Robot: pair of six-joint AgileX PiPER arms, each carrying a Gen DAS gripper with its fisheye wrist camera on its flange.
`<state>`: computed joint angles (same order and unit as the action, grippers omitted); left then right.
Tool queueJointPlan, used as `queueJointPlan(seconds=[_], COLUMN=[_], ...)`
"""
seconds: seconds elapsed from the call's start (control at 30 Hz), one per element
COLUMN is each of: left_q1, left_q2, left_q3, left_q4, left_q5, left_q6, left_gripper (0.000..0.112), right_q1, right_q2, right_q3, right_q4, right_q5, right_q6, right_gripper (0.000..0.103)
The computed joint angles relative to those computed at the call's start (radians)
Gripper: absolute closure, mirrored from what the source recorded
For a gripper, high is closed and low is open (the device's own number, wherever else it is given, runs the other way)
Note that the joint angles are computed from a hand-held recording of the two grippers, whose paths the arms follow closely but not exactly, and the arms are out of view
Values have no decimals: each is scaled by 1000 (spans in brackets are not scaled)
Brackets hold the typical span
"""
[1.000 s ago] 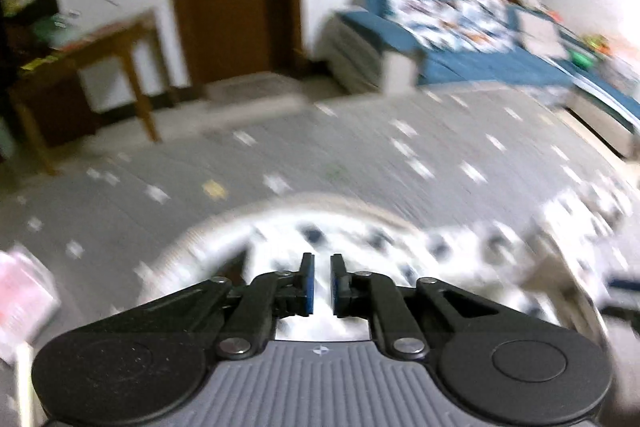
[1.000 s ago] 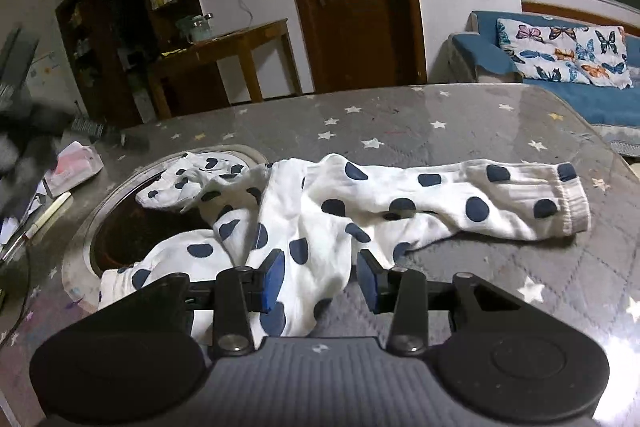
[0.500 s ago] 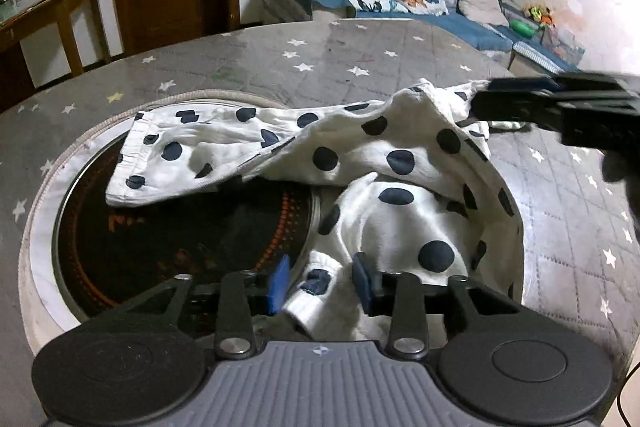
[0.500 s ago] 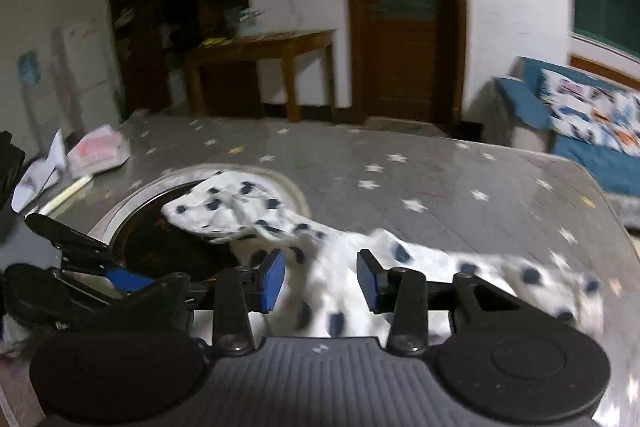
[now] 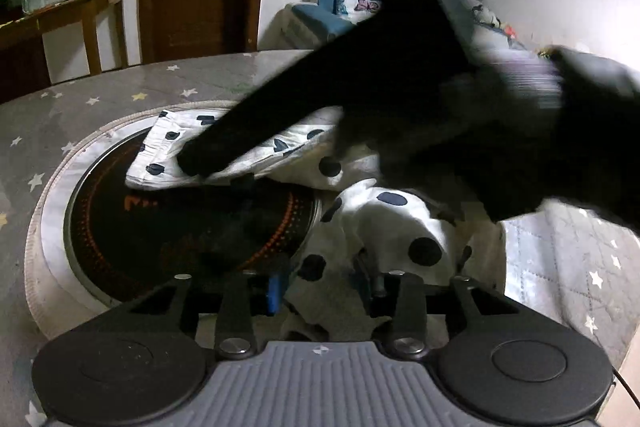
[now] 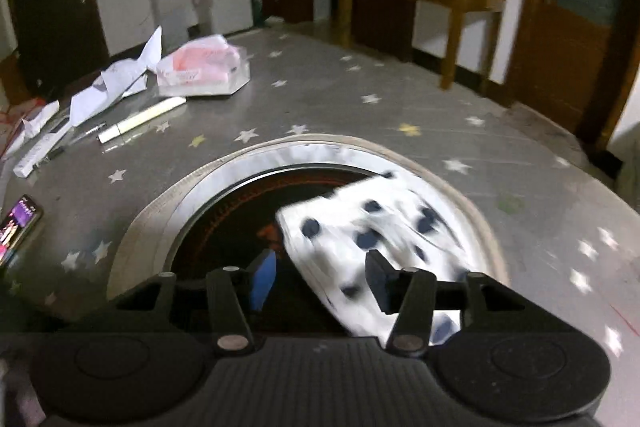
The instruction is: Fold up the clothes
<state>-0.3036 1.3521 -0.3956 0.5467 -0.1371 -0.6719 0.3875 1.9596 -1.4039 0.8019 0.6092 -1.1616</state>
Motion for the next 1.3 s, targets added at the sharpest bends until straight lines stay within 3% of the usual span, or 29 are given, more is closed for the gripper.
queueJointPlan(seconds=[0.2,0.4,0.5,0.63,0.8,0.9,1.07,1.3], left_q1=[44,76,79,90,92,77,57,17], left_q2=[-12,-6,2,12,47,71,105,156], left_q3=[21,17,13,11,3,-2,-16,-59], left_q4=[153,245,205,119,-28,-146,-236,-327], left_q5=[-28,-50,-54,-62,-84,-91,-109,-115], left_q6=[-142,-225,-189,-96,61,181,293,431], left_gripper=[62,59,59,56,56,56,56,56], right_q1=[93,116,106,70,-70,-189,-415,-844], right_q2=[181,214,188,106,-105,-249,-460,-698], right_q3=[-234,-275,-233,-137,54,162,325,533], right_q4=[-158,-242,-186,-69,189,320,462,580], right_q5=[39,12,-19,-87,-125,-103,-21,187], right_q6=[199,313,274,187,-26,-142,-276,-400], right_gripper=[49,74,94,96,97,97,97,97])
